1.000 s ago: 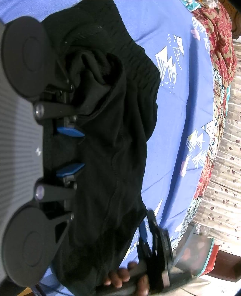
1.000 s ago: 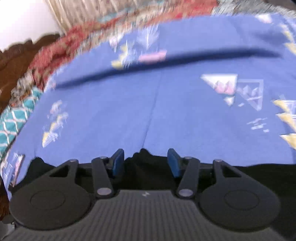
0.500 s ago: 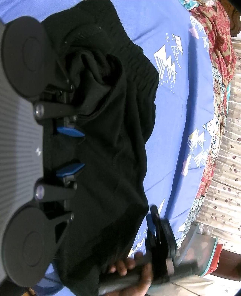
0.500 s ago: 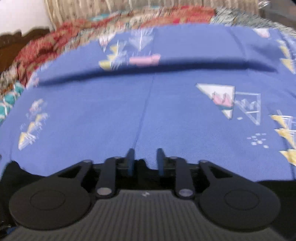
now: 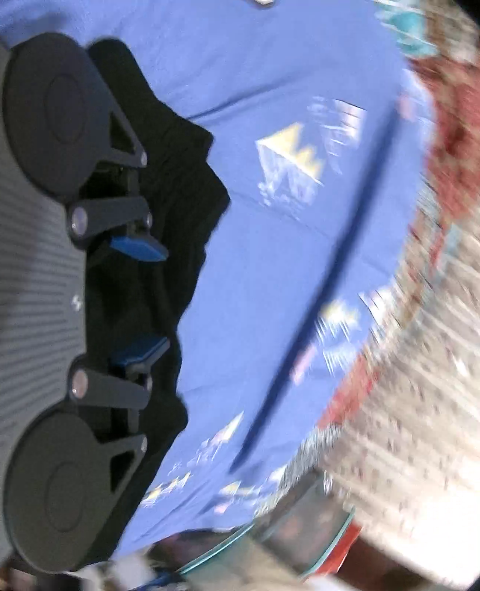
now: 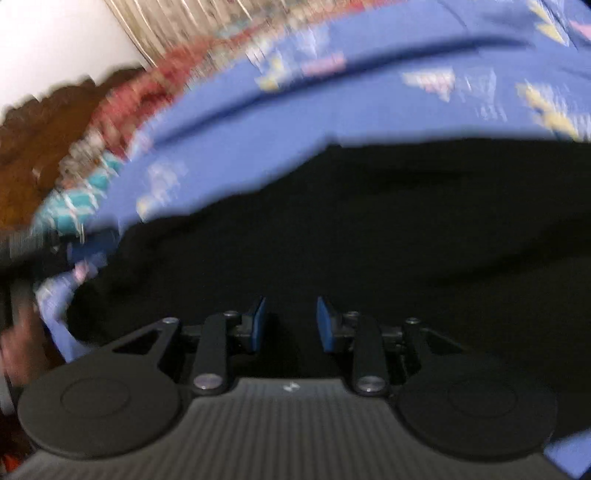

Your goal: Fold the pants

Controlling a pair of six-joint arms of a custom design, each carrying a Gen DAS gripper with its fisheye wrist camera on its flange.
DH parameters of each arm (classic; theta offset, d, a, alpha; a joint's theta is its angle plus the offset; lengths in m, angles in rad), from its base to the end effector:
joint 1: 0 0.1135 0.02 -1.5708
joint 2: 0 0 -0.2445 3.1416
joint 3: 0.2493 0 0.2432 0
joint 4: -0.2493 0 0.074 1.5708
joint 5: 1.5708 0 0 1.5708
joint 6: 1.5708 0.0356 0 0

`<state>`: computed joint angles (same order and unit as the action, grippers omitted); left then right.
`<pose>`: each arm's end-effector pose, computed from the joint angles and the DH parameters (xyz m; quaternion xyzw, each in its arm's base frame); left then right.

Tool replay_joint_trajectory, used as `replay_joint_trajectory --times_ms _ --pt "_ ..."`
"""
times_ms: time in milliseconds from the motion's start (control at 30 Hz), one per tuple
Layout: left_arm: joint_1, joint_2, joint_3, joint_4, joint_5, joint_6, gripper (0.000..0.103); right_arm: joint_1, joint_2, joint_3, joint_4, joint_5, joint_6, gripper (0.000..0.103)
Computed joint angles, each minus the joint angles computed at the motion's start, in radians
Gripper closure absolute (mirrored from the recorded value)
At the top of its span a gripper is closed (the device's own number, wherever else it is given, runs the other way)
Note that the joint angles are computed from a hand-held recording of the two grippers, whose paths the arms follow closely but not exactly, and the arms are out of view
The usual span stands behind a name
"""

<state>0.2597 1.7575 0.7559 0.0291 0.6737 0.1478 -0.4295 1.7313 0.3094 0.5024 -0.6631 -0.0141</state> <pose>0.2959 0.0556 0.1034 0.0468 0.9059 -0.2530 0.3363 0.2048 -0.0697 0.0495 0.0828 0.8981 0.2343 0.3629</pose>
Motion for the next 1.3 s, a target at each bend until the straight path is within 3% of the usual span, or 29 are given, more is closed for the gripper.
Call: replay_joint_trajectory --times_ms 33,67,100,133,200,300,367,500,700,833,967,1133,1300 --pt "-0.034 0.072 0.056 0.005 -0.113 -0.032 0.071 -0.002 0.050 -0.024 0.090 -0.006 0.017 0.071" --pt "-0.055 0.151 0.116 0.006 -0.220 -0.057 0.096 -0.016 0.084 -0.041 0.164 -0.027 0.042 0.072" --pt "-0.029 0.219 0.155 0.023 -0.184 -0.098 0.096 -0.029 0.101 -0.032 0.171 -0.046 0.069 0.072" --pt "0.017 0.252 0.165 0.051 -0.092 -0.157 0.097 -0.040 0.108 -0.017 0.154 -0.061 0.099 0.074" --pt "0.038 0.253 0.167 0.038 -0.059 -0.190 0.097 -0.047 0.105 0.005 0.114 -0.073 0.112 0.076" --pt "-0.005 0.158 0.049 0.131 -0.154 -0.098 0.097 -0.037 0.118 0.009 0.137 -0.070 0.136 0.077" --pt "-0.007 0.098 -0.006 0.145 -0.168 -0.086 0.097 -0.035 0.139 0.026 0.147 -0.071 0.158 0.077" --pt "0.037 -0.086 -0.150 0.150 -0.113 -0.052 0.083 -0.043 0.141 -0.006 0.191 -0.075 0.160 0.076" --pt "0.036 -0.338 -0.343 0.088 0.013 0.147 0.082 -0.056 0.141 -0.028 0.211 -0.077 0.152 0.076" --pt "-0.022 -0.223 -0.375 0.154 -0.084 0.189 0.082 -0.066 0.147 -0.048 0.240 -0.089 0.151 0.076" --pt "0.056 -0.079 -0.369 0.245 0.021 0.223 0.082 -0.098 0.192 -0.071 0.316 -0.128 0.121 0.076" --pt "0.056 -0.102 -0.438 0.340 0.015 0.238 0.082 -0.065 0.242 -0.124 0.488 -0.085 0.136 0.075" --pt "0.042 -0.108 -0.463 0.386 -0.001 0.231 0.082 -0.044 0.264 -0.144 0.560 -0.064 0.157 0.075"
